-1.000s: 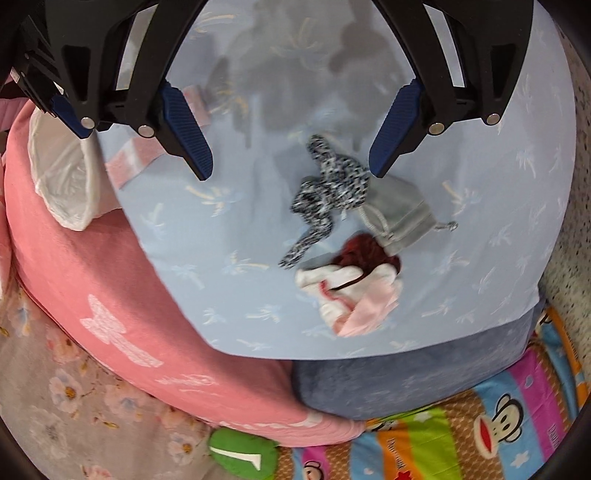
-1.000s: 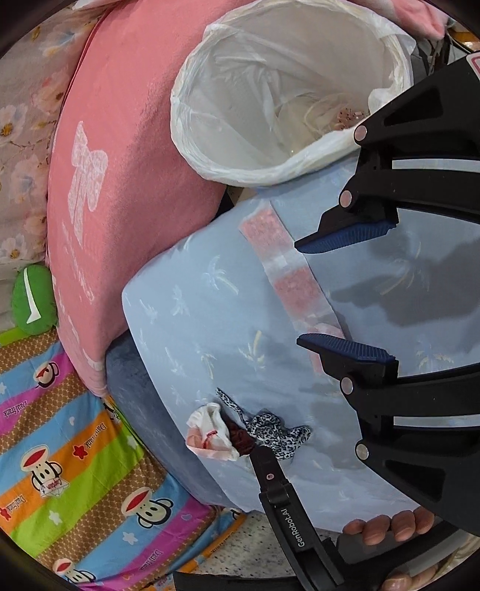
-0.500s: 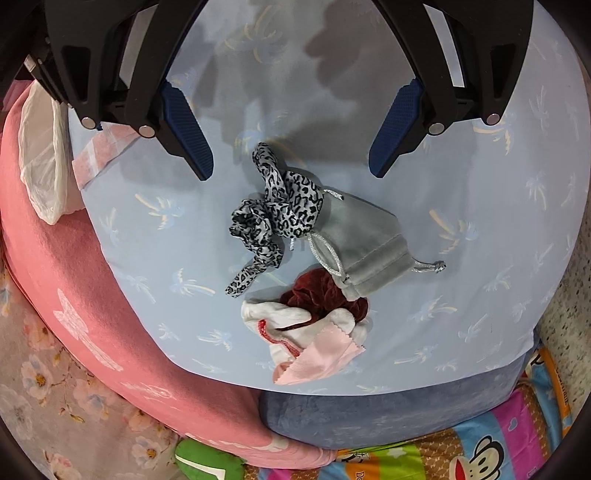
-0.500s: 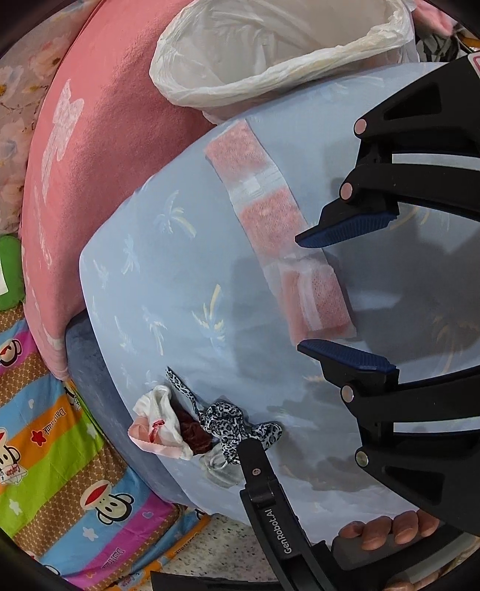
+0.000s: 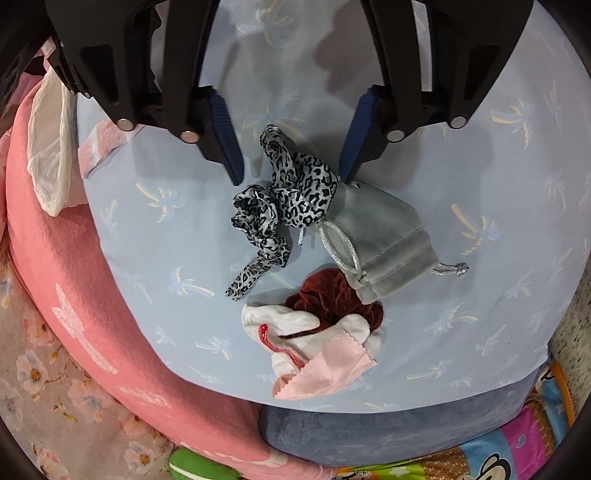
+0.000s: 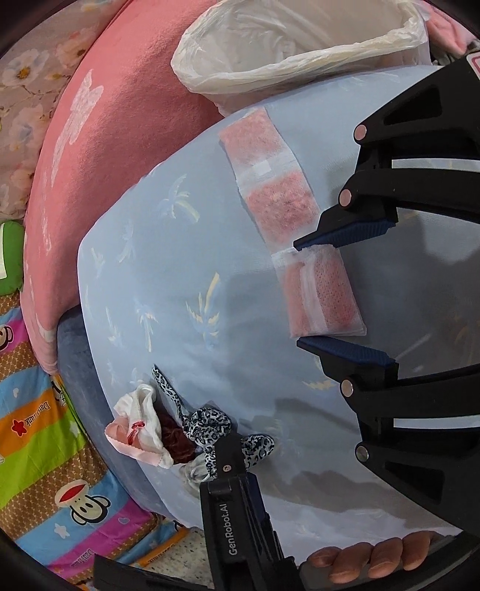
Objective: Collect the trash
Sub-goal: 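Grasp the leopard-print scrunchie with the left tool while the right tool grasps the pink strip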
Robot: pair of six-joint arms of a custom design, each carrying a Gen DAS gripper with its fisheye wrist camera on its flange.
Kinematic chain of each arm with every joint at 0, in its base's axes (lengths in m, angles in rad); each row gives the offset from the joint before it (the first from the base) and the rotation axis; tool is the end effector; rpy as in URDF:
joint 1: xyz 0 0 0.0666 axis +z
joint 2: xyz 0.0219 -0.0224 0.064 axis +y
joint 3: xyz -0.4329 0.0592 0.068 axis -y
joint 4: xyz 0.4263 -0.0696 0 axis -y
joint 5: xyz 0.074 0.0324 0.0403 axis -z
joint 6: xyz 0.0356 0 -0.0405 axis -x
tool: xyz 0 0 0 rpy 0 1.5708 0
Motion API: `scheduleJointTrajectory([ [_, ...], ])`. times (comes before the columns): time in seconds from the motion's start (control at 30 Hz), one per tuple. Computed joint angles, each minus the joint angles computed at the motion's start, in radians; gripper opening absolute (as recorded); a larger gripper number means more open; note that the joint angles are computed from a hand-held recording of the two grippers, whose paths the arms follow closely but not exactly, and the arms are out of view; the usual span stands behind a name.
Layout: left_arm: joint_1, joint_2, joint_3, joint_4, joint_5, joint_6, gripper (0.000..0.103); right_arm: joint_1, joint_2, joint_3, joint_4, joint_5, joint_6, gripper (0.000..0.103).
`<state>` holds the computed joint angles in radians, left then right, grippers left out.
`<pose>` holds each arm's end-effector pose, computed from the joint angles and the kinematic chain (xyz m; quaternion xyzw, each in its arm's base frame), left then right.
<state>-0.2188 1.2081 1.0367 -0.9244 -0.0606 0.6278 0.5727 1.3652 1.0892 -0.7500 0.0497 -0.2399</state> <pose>0.3927 -0.0855 0.3893 -0.2043 0.9498 -0.0698 0.2265 0.3935 0.2512 0.3583 -0.1529 0.9506 0.0843 0.2565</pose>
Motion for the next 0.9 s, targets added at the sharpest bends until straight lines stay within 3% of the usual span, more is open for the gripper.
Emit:
scheduleJointTrajectory([
  [0.3,0.007,0.013,0.003,-0.011,0.027,-0.004,0.01,-0.01,-0.002,-0.002,0.006,-0.018,0.004,0.03],
  [0.53,-0.006,-0.024,-0.006,-0.002,0.028,-0.02,0.006,-0.024,-0.01,-0.006,-0.001,-0.069,-0.015,0.021],
  [0.9,-0.063,-0.052,0.019,-0.007,0.0,-0.017,0.006,-0.032,-0.079,-0.02,0.007,-0.118,-0.047,0.019],
])
